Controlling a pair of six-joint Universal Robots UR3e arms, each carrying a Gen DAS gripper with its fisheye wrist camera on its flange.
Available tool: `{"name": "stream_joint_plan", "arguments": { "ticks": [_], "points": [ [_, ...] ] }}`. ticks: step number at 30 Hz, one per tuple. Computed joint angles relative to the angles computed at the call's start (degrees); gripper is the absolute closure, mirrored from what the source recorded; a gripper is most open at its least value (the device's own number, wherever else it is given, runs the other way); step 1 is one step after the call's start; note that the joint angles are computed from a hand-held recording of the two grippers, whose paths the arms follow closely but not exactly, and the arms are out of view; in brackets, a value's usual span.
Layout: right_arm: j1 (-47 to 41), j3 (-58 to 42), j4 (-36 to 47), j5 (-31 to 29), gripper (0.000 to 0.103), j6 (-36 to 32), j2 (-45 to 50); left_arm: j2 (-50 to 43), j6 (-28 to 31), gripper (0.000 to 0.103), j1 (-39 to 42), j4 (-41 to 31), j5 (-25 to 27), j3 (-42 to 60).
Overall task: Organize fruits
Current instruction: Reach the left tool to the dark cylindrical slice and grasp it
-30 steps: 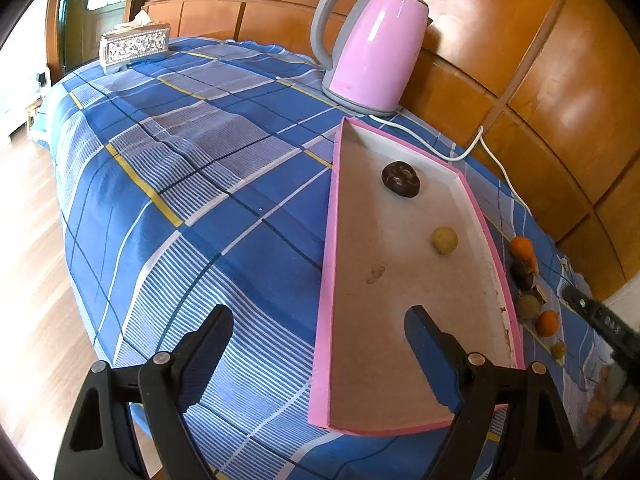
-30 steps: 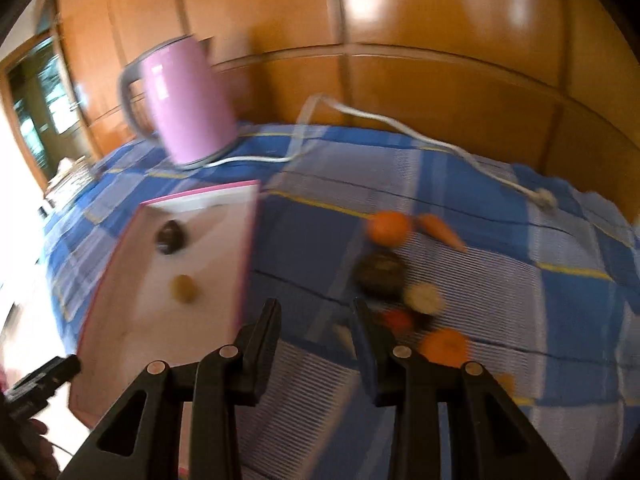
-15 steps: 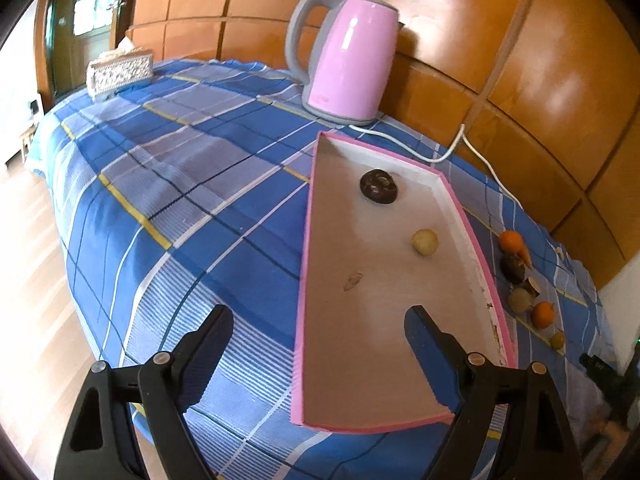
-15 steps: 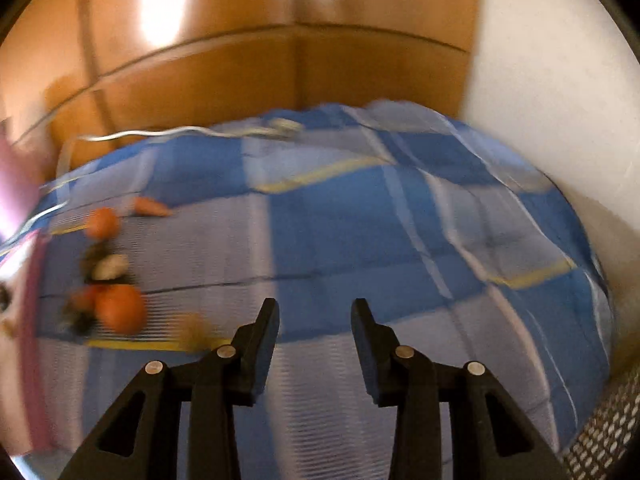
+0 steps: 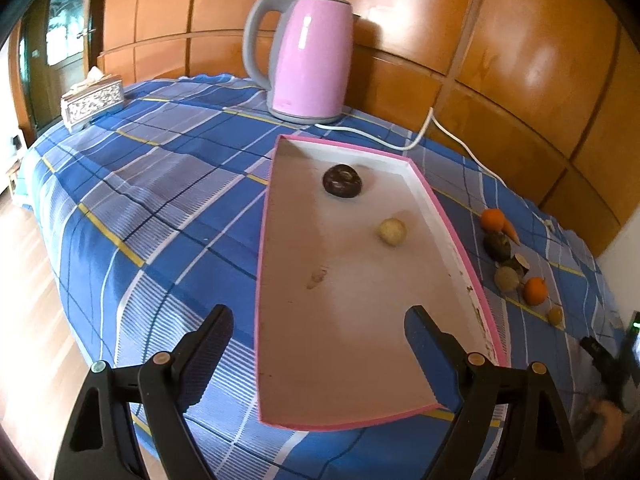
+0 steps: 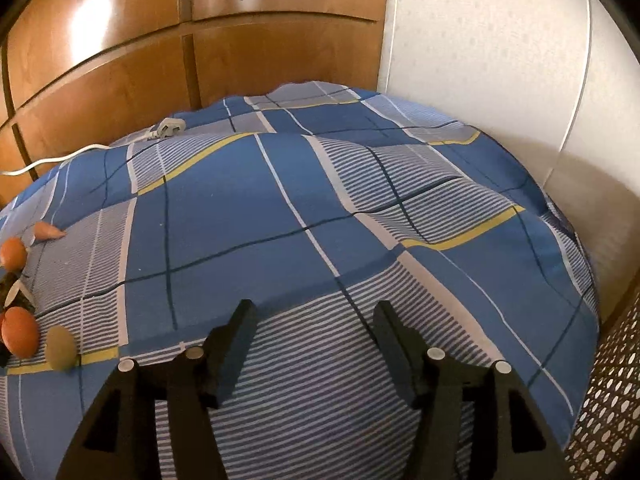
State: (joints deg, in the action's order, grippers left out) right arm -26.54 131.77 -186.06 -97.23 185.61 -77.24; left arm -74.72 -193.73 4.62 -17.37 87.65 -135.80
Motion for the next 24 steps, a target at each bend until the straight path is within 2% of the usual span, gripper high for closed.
{"name": "stream_joint_plan", "arguments": {
  "ticks": [5, 8, 11, 16, 19, 24],
  "points": [
    [0.39, 0.96, -0.99, -0.27, 0.04, 0.68, -0.36, -0.93, 1.42, 0.015, -0.62, 0.86, -1.87, 0.71],
    [0.54, -0.31, -1.32, -0.48, 0.039, 1.02, 1.2, -1.83, 3.02, 0.009, -1.25, -0.01, -3.72, 2.83],
    [0.62, -0.11, -1.78, -0.59, 0.039, 1.1, 1.29, -4.28, 4.8, 0.008, -3.65, -0.07, -4.76, 6.28],
    [0.3, 0.4, -2.53, -0.24, 0.038, 0.99, 1.26, -10.98, 7.26, 0.007, -7.13, -5.91, -9.39, 15.14],
    [0.03, 0.57, -2.69, 0.36, 0.036, 0.7, 1.2, -15.23, 7.59, 0.012, -10.03, -8.74, -10.98, 20.58],
    [-0.06, 0.88, -3.07, 0.64, 0.035, 0.68, 1.13, -24.05, 10.32, 0.029, -15.26, -14.62, -11.39, 32.28]
  ]
}}
